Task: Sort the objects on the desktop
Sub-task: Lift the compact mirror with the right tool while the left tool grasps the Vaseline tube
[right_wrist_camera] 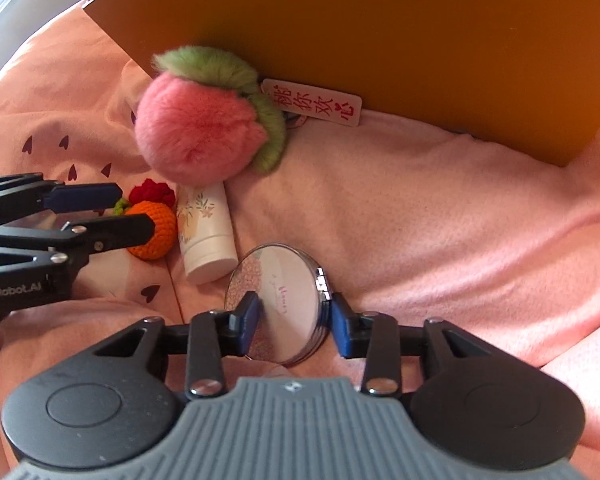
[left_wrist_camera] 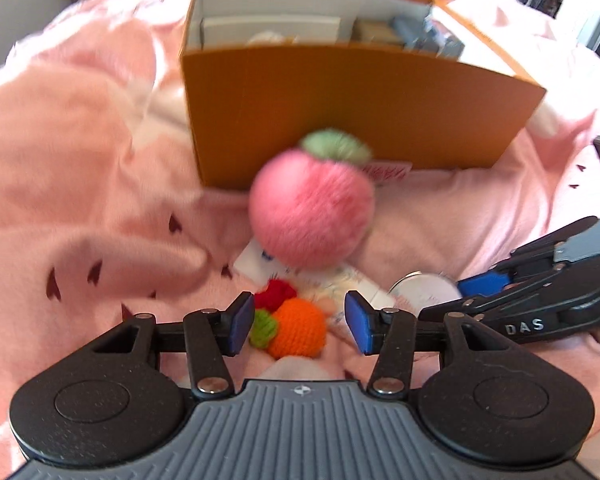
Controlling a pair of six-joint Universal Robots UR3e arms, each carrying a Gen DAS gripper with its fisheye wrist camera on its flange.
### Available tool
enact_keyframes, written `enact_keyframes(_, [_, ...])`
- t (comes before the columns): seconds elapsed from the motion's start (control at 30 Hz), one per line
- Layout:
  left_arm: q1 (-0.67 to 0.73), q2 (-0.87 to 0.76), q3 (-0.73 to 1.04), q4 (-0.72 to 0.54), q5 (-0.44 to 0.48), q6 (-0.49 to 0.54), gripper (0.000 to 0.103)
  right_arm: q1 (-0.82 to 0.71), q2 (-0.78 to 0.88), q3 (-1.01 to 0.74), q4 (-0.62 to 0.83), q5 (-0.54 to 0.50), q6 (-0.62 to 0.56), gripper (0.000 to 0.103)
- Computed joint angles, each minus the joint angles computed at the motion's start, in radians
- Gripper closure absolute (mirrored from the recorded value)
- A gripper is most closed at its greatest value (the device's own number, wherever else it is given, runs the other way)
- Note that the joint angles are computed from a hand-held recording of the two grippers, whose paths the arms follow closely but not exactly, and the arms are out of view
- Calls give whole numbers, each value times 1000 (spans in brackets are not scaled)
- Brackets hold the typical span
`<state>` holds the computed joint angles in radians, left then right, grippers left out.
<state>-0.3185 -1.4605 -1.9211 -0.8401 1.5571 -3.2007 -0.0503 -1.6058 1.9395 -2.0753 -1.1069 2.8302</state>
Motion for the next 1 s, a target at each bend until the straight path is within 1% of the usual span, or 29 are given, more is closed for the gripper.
enact_keyframes(0.07, [-1,-25,35,16,-16,33,45,-18,-28,2,27,22,-2,78])
enact_keyframes(0.17, [-18,-26,55,23,-35,88,45,-43,-83,2,77,57,-15,85])
enact_keyframes(0.23, [-37,-43,73,32,-34,116,45,-44,-124,-3,94,51,-20,87])
enact_keyframes(0.37, [-87,-114,124,23,7,130,45,-11,-188,-35,53,-35,-24,87])
enact_keyframes(0.4, [-107,-142,159,-8,28,118,45,-5,-200,-47,35,-71,-28,87])
enact_keyframes(0.5, [-134,-186,216,-80,51,99,45,34,-209,-36,-68,-199,-33,87])
enact_keyframes(0.53, [-146,-210,238,-99,67,84,45,25,-205,-25,-93,-216,-50,87])
enact_keyframes(0.6, [-160,-242,263,-110,82,77,45,12,-182,-36,-88,-211,-56,87])
enact_keyframes(0.63, [-166,-259,275,-115,88,73,44,-12,-190,-46,-53,-195,-73,87])
enact_keyframes(0.67, [-170,-273,285,-123,94,69,44,-13,-188,-43,-50,-190,-73,87])
enact_keyframes(0.73, [-176,-303,305,-141,101,59,44,1,-180,-34,-63,-194,-68,87])
enact_keyframes(0.77, [-180,-315,311,-142,108,53,43,25,-168,-24,-92,-206,-54,87])
enact_keyframes(0.93, [-222,-363,330,-112,187,42,37,60,-138,-14,-132,-214,-36,86])
enact_keyframes(1.0, [-233,-380,337,-107,208,38,35,50,-125,-25,-104,-192,-27,86])
